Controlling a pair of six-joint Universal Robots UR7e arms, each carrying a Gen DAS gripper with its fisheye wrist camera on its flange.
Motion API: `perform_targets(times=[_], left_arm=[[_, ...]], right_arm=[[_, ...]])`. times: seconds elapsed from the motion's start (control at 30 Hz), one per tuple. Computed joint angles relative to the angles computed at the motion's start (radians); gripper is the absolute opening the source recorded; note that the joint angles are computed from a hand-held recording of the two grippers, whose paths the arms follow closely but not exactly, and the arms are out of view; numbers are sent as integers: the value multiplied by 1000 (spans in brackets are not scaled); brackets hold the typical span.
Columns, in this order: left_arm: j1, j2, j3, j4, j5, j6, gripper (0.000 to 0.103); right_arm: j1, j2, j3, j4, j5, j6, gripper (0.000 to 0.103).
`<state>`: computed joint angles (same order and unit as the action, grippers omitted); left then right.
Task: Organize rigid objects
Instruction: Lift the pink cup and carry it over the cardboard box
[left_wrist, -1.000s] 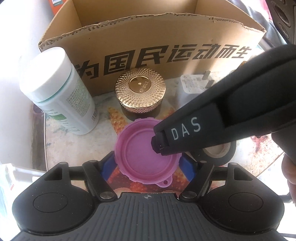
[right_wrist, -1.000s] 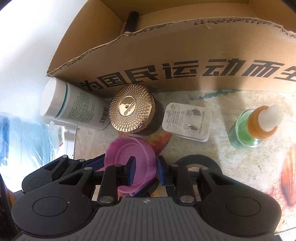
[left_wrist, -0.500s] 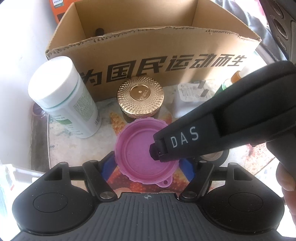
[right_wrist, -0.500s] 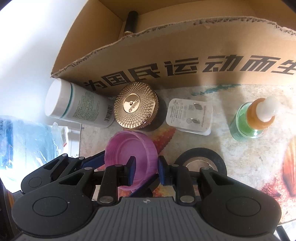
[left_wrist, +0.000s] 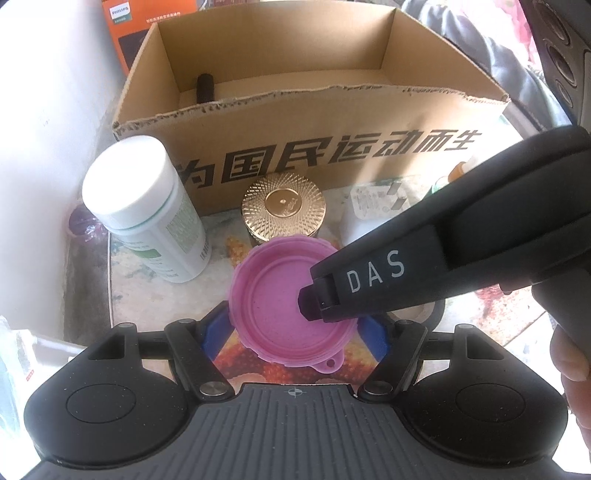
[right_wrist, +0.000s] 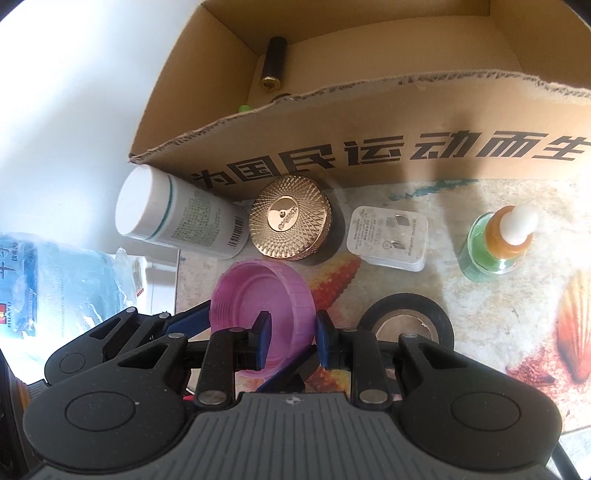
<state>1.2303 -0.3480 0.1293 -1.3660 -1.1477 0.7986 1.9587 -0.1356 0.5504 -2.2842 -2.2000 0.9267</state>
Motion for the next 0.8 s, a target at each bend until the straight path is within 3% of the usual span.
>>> perform_targets(times=[0.3, 0.8], left_arm=[[-11, -78, 117, -46, -9, -1, 72], [-19, -110, 181, -75, -47, 33, 72]], right_arm=[[18, -30, 46, -30, -16, 11, 27], [36, -90, 160, -107, -61, 58, 27]])
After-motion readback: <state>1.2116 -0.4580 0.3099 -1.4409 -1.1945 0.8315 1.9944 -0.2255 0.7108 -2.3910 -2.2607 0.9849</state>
